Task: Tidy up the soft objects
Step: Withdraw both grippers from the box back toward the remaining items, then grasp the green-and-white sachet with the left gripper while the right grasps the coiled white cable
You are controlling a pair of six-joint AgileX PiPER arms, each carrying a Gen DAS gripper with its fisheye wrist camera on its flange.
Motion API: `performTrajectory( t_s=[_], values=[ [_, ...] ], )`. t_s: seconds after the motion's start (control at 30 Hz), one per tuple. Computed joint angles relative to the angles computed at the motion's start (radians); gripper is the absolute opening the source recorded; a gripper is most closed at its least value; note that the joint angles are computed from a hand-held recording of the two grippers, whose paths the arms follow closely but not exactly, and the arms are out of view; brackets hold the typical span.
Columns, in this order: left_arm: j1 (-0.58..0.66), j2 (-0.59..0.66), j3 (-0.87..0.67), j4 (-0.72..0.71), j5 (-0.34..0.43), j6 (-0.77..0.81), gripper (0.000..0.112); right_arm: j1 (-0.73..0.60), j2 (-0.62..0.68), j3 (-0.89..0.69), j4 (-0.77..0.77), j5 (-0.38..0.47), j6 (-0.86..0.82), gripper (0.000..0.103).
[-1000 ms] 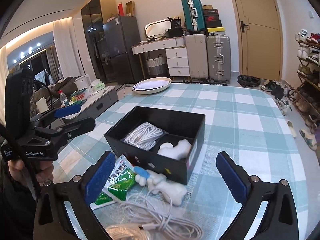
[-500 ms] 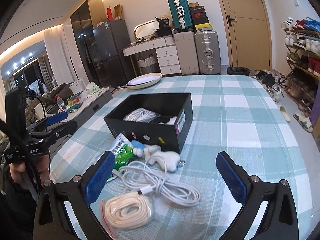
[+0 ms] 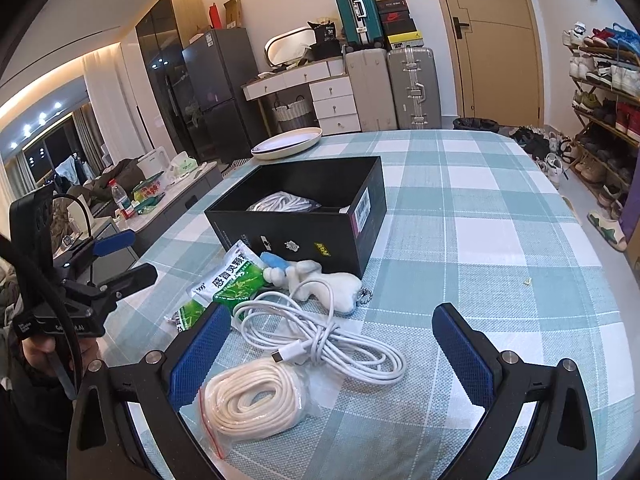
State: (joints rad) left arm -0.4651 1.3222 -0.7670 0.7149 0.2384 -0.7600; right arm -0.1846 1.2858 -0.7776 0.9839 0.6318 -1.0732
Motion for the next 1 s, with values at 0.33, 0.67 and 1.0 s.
performTrajectory(
  t_s=[0.33, 0.67, 1.0],
  values=[
    [0.007, 0.025, 0.006, -0.026, 0.001, 0.032, 0.103, 0.032, 0.051, -0.006, -0.047, -0.022, 0.057, 0.102],
    [0.007, 0.062, 0.012, -0.114, -0.025, 0.123, 0.103, 0.023, 0.129, -0.051, -0.156, -0.005, 0.223, 0.102],
    [-0.017, 0.081, 0.011, -0.151, -0.024, 0.168, 0.103, -0.005, 0.183, -0.073, -0.104, 0.070, 0.197, 0.102]
  ],
)
